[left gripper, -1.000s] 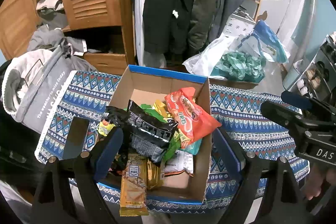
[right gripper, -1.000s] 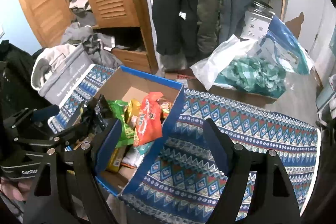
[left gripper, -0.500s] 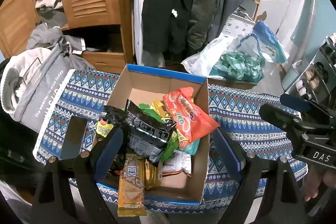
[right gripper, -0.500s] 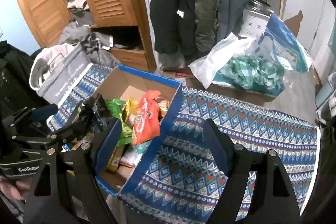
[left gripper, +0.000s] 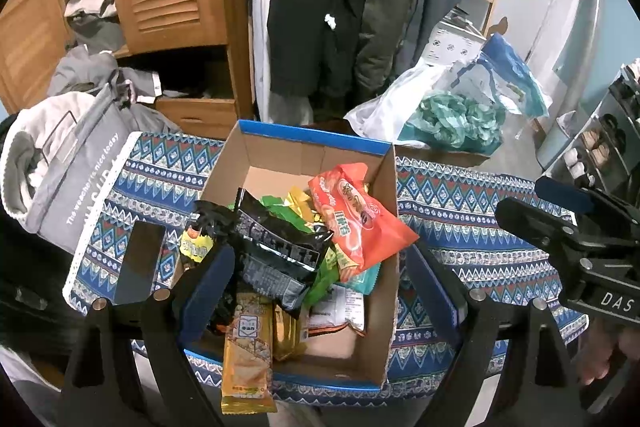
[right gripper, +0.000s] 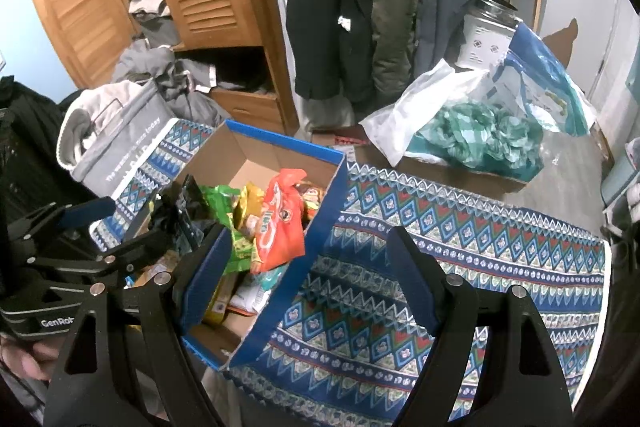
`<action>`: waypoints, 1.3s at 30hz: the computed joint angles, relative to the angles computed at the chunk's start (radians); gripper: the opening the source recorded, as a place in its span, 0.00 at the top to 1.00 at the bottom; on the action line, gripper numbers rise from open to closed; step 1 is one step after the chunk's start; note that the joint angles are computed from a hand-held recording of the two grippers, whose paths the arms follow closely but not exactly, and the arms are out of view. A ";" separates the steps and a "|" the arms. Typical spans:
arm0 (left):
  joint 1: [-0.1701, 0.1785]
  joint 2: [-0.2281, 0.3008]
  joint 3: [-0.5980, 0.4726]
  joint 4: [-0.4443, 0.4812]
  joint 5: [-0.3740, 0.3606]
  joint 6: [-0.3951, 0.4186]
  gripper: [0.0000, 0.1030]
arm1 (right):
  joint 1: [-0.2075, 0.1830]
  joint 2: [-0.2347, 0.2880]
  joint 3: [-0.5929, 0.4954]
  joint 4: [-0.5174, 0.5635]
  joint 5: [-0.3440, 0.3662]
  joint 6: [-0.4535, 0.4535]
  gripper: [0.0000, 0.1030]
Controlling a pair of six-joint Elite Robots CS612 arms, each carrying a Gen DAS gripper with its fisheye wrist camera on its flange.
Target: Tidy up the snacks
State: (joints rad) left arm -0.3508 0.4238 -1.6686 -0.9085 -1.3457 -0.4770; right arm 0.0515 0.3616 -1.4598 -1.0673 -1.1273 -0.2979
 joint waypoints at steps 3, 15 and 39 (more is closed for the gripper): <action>0.002 -0.002 0.004 0.000 -0.008 0.000 0.14 | 0.001 -0.001 0.002 0.001 -0.003 0.003 0.23; 0.004 -0.004 0.008 -0.005 -0.019 -0.006 0.14 | 0.000 -0.001 0.006 -0.001 -0.002 0.007 0.23; 0.001 -0.005 0.011 0.010 0.008 -0.021 0.14 | -0.005 -0.003 0.013 -0.004 -0.002 0.015 0.23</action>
State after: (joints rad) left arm -0.3493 0.4189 -1.6575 -0.8989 -1.3379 -0.4985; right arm 0.0465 0.3590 -1.4470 -1.0710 -1.1290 -0.2827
